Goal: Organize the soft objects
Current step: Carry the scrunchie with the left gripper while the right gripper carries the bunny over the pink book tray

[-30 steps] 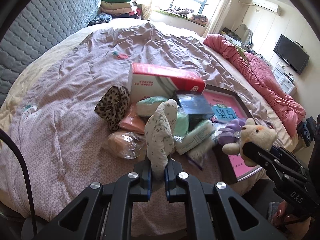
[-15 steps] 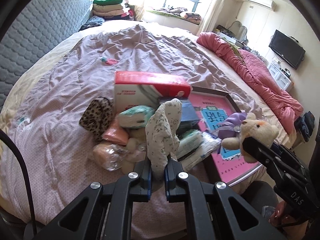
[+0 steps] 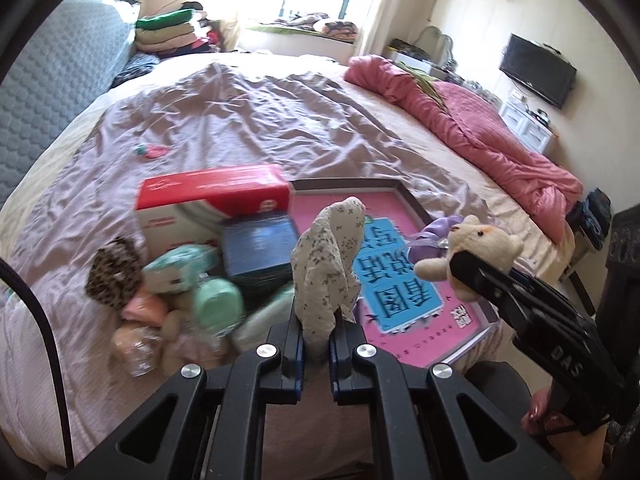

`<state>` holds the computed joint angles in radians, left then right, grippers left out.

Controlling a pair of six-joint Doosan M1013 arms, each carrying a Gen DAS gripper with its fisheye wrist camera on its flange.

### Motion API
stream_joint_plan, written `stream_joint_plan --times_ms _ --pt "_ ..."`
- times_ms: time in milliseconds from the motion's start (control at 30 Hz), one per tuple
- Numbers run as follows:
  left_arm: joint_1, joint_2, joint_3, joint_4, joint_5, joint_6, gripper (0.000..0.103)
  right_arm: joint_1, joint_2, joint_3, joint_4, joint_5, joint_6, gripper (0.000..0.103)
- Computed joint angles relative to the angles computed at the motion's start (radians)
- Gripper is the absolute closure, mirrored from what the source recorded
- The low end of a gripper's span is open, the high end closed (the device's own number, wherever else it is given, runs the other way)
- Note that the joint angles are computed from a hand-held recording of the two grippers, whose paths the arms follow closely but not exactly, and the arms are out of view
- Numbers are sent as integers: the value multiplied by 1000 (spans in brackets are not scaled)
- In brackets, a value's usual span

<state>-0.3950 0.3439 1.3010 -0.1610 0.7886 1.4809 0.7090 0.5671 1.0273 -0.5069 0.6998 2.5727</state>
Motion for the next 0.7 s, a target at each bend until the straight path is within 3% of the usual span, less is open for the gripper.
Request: stream_joint_plan --times_ms 333,700 --pt "-57 63 -75 40 58 11 94 -40 -37 78 2 11 130 59" --pt "-92 121 -123 53 131 33 94 -63 -15 60 115 73 91 59"
